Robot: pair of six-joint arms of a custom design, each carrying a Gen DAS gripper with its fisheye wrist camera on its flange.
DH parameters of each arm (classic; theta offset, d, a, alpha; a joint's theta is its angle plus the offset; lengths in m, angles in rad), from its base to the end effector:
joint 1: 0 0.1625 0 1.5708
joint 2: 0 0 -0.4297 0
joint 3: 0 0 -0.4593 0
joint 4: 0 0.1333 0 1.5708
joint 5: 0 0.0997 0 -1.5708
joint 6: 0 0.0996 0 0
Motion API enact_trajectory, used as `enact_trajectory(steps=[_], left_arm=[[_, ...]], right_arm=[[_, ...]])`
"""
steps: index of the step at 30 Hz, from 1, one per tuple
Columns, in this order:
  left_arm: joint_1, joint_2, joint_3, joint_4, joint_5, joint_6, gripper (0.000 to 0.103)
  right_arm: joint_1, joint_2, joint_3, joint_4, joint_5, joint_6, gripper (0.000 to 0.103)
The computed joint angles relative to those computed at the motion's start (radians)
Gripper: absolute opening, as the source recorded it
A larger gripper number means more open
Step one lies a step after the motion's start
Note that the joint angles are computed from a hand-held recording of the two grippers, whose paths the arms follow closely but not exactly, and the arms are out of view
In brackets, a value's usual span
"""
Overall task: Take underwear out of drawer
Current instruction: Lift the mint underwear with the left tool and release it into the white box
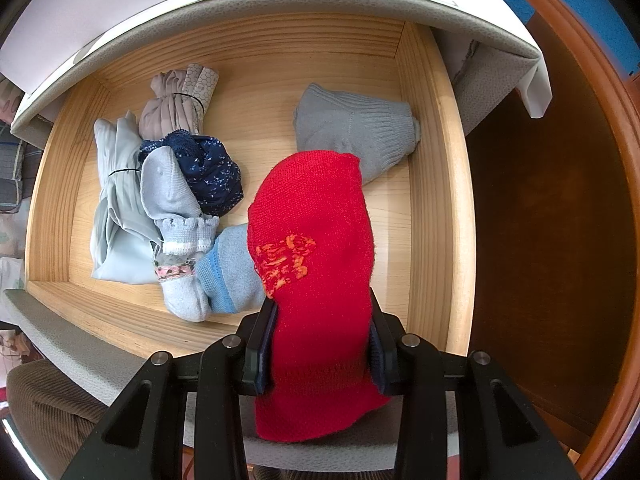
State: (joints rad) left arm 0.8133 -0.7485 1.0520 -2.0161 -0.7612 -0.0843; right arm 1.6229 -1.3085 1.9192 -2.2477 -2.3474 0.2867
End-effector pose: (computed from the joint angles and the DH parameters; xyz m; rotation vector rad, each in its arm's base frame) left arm -0.4427 -0.7671 0.2637 0.7225 2.2854 -0.5747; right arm 0.0942 -0.5878 0.2498 -0.3100 -2.3557 0.2414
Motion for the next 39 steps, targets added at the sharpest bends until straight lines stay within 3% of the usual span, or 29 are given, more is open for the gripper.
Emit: enact_trajectory(steps=[4,8,14,18,31,39], left_arm=[[-0.001,0.079,-0.125,-0.038,0.029,0.055,0.048],[0.014,0.197,-0.296,-0.001,0.044,0.087,0.048],[0.052,0.363,-0.539,0.138,0.001,0.069,0.048],[0.067,0.448,-0.641,0.219,0.039,0.086,0.048],[0.097,0.491,-0.668,0.301,0.019,0.015,0.049],[0.093,0.506,-0.715,0.344,0.014,-0.024,0.054]], right_arm=[[0.002,0.002,-0.001,0.002,-0.002,0.003,0.036],[-0.001,-0.004,0.001,-0.005,0.016,0.005,0.036],[-0.011,-0.018,0.008,-0.017,0.038,-0.007,0.036],[-0.013,-0.019,0.009,-0.017,0.035,-0.013,0.036],[-0.015,-0.013,0.007,-0.022,0.048,-0.002,0.036],[-0.014,-0.017,0.01,-0.021,0.046,0.002,0.036]])
